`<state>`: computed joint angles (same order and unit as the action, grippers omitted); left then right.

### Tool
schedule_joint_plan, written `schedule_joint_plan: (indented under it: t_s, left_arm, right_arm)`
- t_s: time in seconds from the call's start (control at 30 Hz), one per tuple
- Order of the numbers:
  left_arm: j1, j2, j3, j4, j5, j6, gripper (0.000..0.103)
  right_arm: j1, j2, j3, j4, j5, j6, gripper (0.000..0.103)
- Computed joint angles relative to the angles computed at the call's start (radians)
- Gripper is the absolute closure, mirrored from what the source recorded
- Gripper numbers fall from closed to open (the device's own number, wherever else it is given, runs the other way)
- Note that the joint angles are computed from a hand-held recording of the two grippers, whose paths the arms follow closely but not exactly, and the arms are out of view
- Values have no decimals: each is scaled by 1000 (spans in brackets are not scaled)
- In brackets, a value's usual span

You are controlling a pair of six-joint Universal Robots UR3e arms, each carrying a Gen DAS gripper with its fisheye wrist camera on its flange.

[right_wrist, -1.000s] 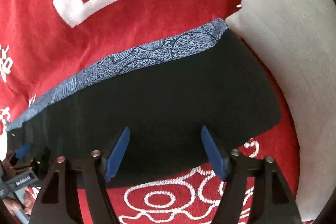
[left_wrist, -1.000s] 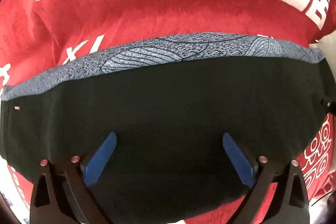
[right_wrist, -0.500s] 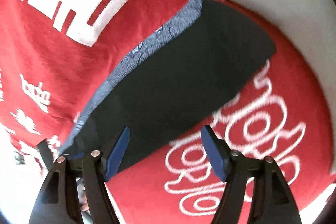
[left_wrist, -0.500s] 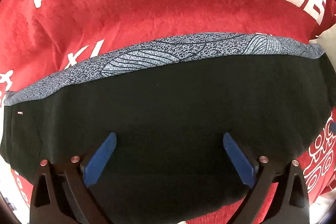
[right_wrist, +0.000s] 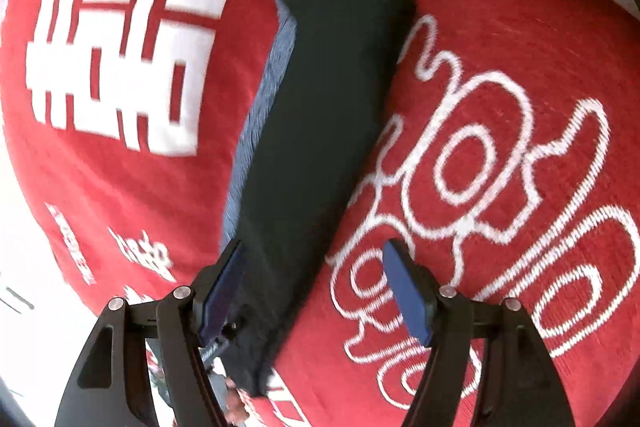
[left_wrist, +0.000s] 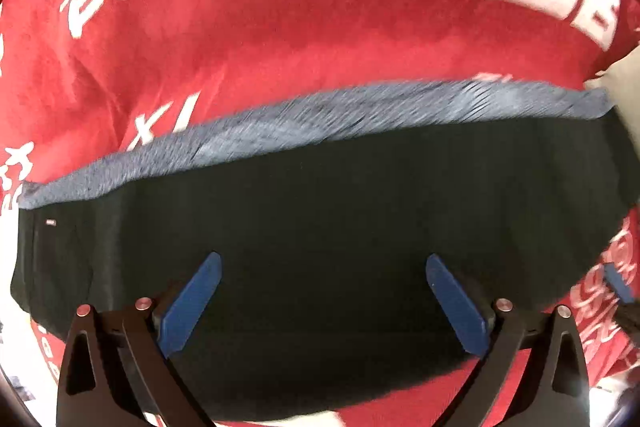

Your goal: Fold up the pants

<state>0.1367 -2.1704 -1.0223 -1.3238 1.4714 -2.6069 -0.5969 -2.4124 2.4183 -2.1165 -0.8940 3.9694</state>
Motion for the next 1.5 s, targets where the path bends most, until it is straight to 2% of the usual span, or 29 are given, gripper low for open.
schedule_joint_plan:
  t_s: [0.13,0.23,0.27,0.37,0.43,0.5,0.57,0.6,0.63,0.7,0.8,1.0,1.13,1.23,1.27,1.33,1.43,1.5]
  left_arm:
    - [-62,24,8,-9,-50,-16,0]
    - [-125,-6,5,-8,-23,-35,0]
    - [-145,-17,-15,5,1,-40,0]
    - [-134,29,-149,136,-28,-80,0]
    - [-120,48,-182,161,-45,-62,0]
    - [-112,67,-211,177,-50,-53,0]
    - [-108,68,-203,165,-49,-53,0]
    - [-107,76,-215,169,-48,-53,0]
    - [-110,87,-226,172,-45,-59,0]
    - [-124,89,-234,187,-34,-76,0]
    - [-120,121,-306,261,-37,-71,0]
    - [-109,168,-387,327,-51,-53,0]
    - [-105,190,-431,353,-74,-34,0]
    - [-88,145,-324,243,-110,-13,2]
    - [-72,138,-282,182,-124,7,8]
    - [-14,127,-196,68,-171,40,15]
    - [113,131,-88,-60,-235,87,15]
    - [187,123,-26,-98,-229,123,15]
  right_arm:
    - [-37,-36,56,-81,7,51,29]
    - [-86,-78,103,-120,23,71,30]
    - [-80,-53,122,-193,15,97,30]
    - [-6,176,141,-542,-50,167,30]
    - [41,321,119,-706,-81,169,30]
    - [82,425,75,-772,-106,155,30]
    - [96,468,26,-735,-112,143,38]
    - [85,459,-7,-630,-107,129,58]
    - [63,442,-17,-552,-90,113,85]
    - [-3,388,18,-490,-18,86,89]
    - [36,387,-101,-349,-63,-7,92]
    - [322,584,-549,-152,-291,-178,93]
    - [475,726,-786,-52,-400,-255,93]
    - [567,827,-940,8,-465,-275,93]
    - [592,858,-984,23,-482,-276,93]
    - [649,935,-1107,67,-515,-282,93]
    - [749,1059,-1310,160,-580,-301,93]
    - [825,1172,-1473,232,-619,-300,93]
